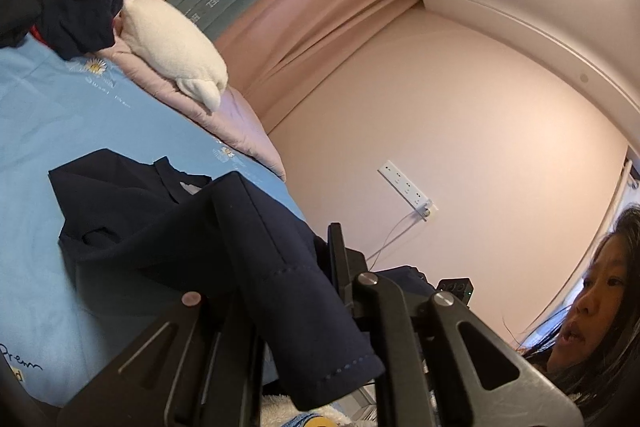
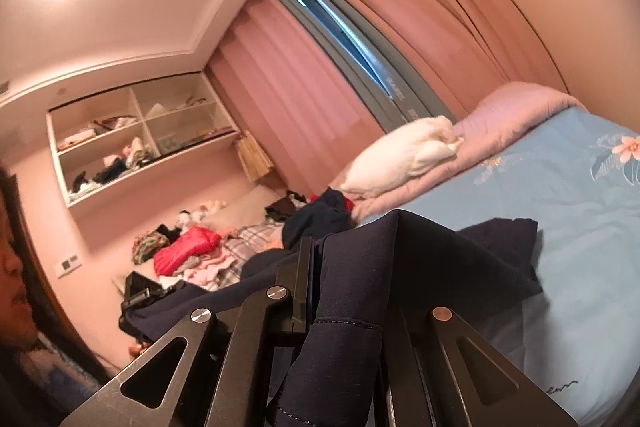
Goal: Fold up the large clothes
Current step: 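Lift the hem with both tools and fold it toward the collar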
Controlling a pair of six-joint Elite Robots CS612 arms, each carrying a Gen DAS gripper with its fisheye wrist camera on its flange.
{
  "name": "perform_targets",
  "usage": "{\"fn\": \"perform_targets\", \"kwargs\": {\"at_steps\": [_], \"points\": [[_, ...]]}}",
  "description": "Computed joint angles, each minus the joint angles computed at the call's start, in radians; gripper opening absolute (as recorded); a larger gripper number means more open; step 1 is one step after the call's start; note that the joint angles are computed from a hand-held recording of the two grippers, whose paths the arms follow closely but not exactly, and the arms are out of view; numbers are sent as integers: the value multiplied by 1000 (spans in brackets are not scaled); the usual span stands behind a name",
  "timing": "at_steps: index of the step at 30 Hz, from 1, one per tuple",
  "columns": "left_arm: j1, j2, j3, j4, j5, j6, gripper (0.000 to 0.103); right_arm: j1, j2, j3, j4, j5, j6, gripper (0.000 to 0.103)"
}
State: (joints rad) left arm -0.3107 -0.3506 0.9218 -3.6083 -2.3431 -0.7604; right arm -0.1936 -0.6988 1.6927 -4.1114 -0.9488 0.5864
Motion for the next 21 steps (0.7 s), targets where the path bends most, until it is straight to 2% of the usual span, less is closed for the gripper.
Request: {"fn": "perform_targets", "kwargs": {"at_steps": [6,12,21], "points": [[3,42,-84,29,17,-47,10,-7,14,-49,40,8,21,6],[2,80,-181,144,64,-33,11,-5,29,-113,143,-7,12,6],[7,228,-483,345,87,-91,11,-12,63,-203,310,-26,23,6]]}}
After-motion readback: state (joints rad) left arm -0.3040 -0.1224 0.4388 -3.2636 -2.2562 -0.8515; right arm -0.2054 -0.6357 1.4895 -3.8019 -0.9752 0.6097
